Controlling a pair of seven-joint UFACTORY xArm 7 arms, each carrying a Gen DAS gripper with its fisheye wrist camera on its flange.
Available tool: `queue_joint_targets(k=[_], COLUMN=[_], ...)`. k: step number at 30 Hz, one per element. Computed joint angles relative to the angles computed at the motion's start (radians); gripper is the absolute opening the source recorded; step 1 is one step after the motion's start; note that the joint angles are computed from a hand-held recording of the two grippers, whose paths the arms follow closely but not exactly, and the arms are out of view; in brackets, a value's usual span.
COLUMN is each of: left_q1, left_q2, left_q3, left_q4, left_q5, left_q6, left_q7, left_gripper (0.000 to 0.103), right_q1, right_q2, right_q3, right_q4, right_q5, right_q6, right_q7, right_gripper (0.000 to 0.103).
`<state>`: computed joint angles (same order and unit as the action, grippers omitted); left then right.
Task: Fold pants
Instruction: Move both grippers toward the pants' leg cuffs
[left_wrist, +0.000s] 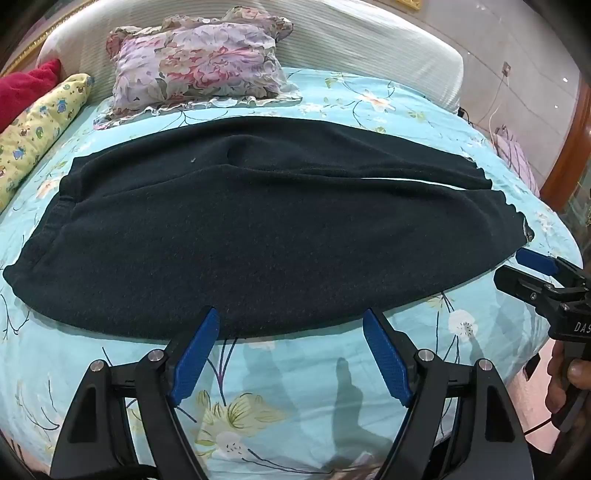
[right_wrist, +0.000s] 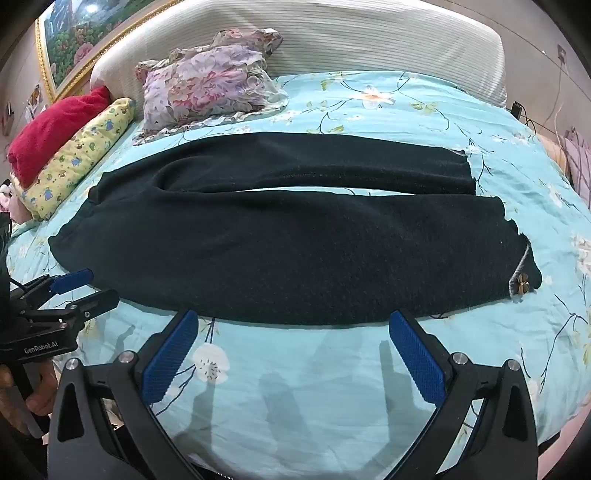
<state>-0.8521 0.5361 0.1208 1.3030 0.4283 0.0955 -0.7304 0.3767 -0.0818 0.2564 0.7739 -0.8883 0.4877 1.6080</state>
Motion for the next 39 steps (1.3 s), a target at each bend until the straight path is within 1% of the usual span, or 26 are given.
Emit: queue_joint_targets(k=[9,12,14,18,19,27,29,30,33,35,36,37,39], left_q1=[0.007,0.014,0.02,0.026,0.028,0.048,0.054,0.061,0.075,0.076,0.078,0.084,0.096], left_q2=[0.0,-0.001,0.0,0.003,0.004,0.014,0.017,0.019,0.023,0.024,0.026,0.027,0.031], left_q3=[-0.012,-0.022,-0.03,-0.038,-0.041,-0.063,-0.072,-0.08,-0.097,-0.1,-0.103,-0.111,-0.124], left_q4=[0.003,0.003,0.004,0.008,0.009,0.022,0.024,0.026,0.032,0.036,0.039,0.041,0.05], left_q5=[-0.009,-0.011,-0.014,-0.021,-0.024,-0.051,-0.059,-0.066,-0.082,-0.087,-0.09,-0.095,-0.106], left_q6=[0.007,0.009,0.01,0.011,0.011,0.021,0.022,0.023,0.024,0.026,0.026,0.025,0.023], left_q7=[0.006,0.015,0.024,0.038,0.041,0.074,0.083,0.09,0.112,0.125,0.133,0.144,0.165], left_gripper=[0.081,0.081,0.081,0.081,0.081,0.081,0.081,0.081,0.081,0.081,0.081,0.081,0.081], right_q1=[0.004,0.002,0.0,0.007,0.006,-0.005,-0.006,-0.008,-0.003,-0.003,-0.005,-0.006,-0.006], right_q2=[0.003,-0.001,-0.004,0.004,-0.003,-0.004,-0.002,-0.001,0.001,0.001,-0.001,-0.001,-0.007], right_q3=[-0.002,-0.005,-0.004,0.007,-0.001,-0.001,0.003,0.009,0.002,0.001,0.006,0.006,0.004], right_q4=[0.009,0.009,0.006,0.005,0.006,0.001,0.003,0.003,0.004,0.002,0.002,0.001,-0.002], right_q5=[0.005,0.021,0.021,-0.001,0.017,0.033,0.007,-0.038,-0.028,-0.038,-0.087,-0.112,-0.128], right_q6=[0.008,0.007,0.004,0.01,0.006,-0.003,0.002,0.011,0.012,0.009,0.02,0.022,0.027], right_q7=[-0.005,-0.023,-0.021,0.018,-0.011,-0.024,-0.002,0.033,0.02,0.03,0.068,0.088,0.101], right_gripper=[0.103,0.103,0.103,0.103,0.103,0.103,0.103,0.103,0.103,0.103,0.103,0.103,0.103])
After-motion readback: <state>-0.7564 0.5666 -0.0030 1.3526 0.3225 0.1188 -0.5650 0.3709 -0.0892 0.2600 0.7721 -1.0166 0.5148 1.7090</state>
